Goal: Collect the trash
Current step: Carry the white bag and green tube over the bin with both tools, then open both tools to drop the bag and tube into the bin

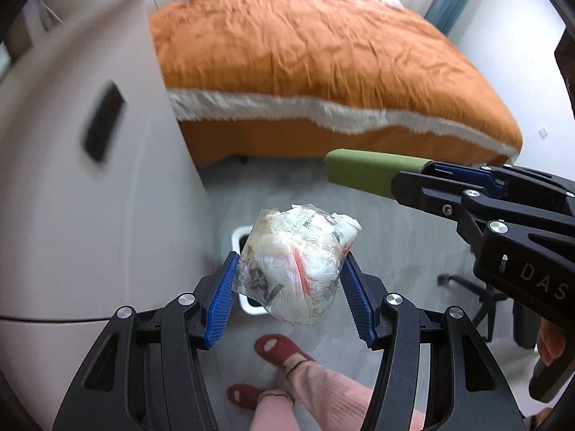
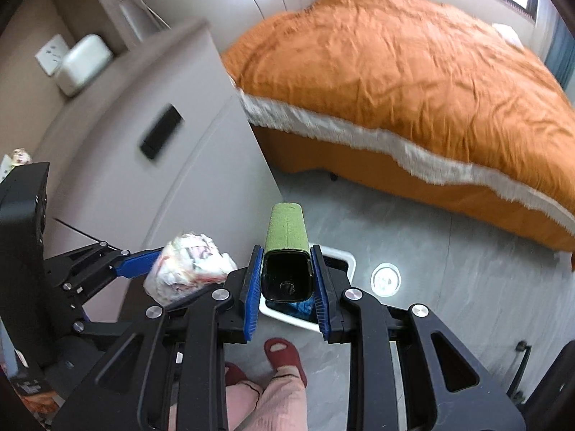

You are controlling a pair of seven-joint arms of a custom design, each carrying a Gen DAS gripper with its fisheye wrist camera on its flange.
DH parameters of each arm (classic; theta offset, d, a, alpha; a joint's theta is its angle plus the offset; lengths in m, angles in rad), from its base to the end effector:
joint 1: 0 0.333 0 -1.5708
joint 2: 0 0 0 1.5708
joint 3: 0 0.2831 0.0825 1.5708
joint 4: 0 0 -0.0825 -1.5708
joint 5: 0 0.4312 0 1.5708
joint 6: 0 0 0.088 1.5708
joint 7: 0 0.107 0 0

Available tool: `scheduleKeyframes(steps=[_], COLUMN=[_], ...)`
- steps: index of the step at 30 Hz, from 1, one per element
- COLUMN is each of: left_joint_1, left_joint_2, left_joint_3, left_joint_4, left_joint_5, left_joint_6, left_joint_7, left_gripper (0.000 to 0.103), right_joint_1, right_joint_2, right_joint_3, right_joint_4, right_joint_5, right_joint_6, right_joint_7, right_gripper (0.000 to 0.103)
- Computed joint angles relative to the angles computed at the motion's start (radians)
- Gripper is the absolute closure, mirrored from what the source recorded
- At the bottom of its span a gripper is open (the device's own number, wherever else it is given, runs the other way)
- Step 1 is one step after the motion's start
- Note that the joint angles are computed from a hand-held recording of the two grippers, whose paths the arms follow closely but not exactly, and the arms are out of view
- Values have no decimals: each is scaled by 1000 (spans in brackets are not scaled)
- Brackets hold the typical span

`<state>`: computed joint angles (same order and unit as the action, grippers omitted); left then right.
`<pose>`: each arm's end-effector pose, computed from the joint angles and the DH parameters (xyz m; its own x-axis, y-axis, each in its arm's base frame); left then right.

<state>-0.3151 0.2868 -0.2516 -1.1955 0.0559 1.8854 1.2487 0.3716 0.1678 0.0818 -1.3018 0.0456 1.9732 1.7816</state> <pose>0.6095 -0.3487 0.6427 -0.2488 -0.9583 0.1407 -0.9093 0.1811 -0.3746 0.6104 0.2946 0.6732 0.2636 -0.9515 -0.1586 -0.8728 -0.1652 -0.4593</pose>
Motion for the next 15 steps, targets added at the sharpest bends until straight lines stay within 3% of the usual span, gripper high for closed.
scheduleKeyframes(steps=[13,14,15], left_joint_1=[16,26,28], left_joint_2=[140,154,174], left_joint_3=[-9,-12,-13], left_joint_4=[-99,-119,-115], left_joint_5=[-66,-87,-93], left_joint_6=[70,89,90], left_joint_7=[3,7,4], left_gripper=[47,45,29], right_joint_1=[-22,-21,-21], right_joint_2=[109,126,152], right_joint_3=[-15,-16,-17], right_joint_4=[-155,-154,-147], right_joint_5=[40,37,36], right_joint_6=[99,102,93], right_joint_7=[-13,-16,-24], right_gripper=[76,75,60])
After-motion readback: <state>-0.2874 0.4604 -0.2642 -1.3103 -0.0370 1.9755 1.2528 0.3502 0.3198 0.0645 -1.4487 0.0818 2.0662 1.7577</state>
